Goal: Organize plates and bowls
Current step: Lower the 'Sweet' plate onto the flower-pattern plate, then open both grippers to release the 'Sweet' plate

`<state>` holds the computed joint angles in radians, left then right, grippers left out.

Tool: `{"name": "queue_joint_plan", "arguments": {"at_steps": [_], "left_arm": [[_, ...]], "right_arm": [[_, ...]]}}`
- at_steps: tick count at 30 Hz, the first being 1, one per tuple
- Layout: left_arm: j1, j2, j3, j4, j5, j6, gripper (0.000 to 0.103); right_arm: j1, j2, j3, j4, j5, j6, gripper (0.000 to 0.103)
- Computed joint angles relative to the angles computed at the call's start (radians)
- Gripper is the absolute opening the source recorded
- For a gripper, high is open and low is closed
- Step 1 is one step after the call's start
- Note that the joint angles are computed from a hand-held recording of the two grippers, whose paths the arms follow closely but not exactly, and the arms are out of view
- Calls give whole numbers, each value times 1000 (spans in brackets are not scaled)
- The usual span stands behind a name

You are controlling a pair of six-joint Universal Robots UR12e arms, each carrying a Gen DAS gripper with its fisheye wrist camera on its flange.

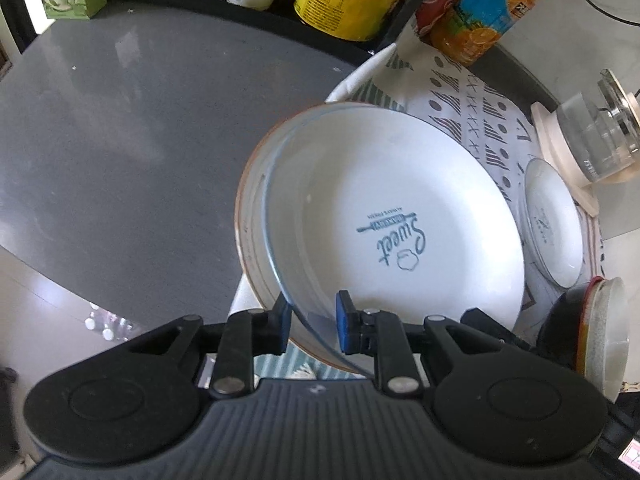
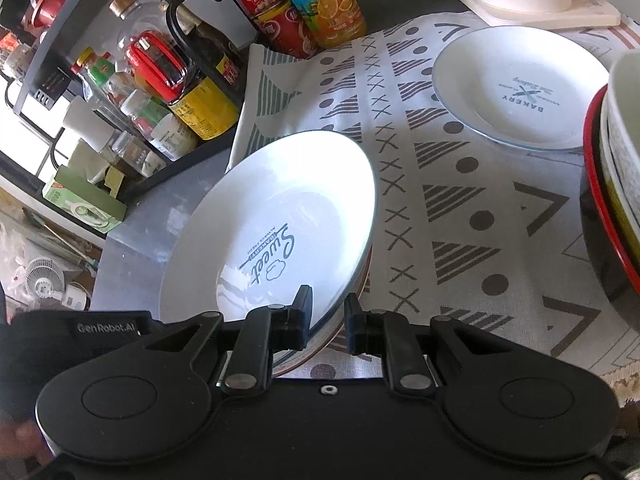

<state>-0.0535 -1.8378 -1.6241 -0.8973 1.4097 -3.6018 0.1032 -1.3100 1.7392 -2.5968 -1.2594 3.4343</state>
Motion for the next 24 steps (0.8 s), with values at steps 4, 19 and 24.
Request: {"name": "queue_joint_plan", "arguments": {"at_steps": [4, 19, 24], "left_arm": [[-3, 3, 7, -8, 47, 10, 20], [13, -10, -3, 15, 88, -41, 23], [6, -9, 9, 24, 133, -32, 23]], "right_arm": [[4, 2, -6, 21, -23, -3, 14], [4, 13, -17, 42, -30, 2, 16], [-1, 6, -19, 30, -13, 2, 25]]}}
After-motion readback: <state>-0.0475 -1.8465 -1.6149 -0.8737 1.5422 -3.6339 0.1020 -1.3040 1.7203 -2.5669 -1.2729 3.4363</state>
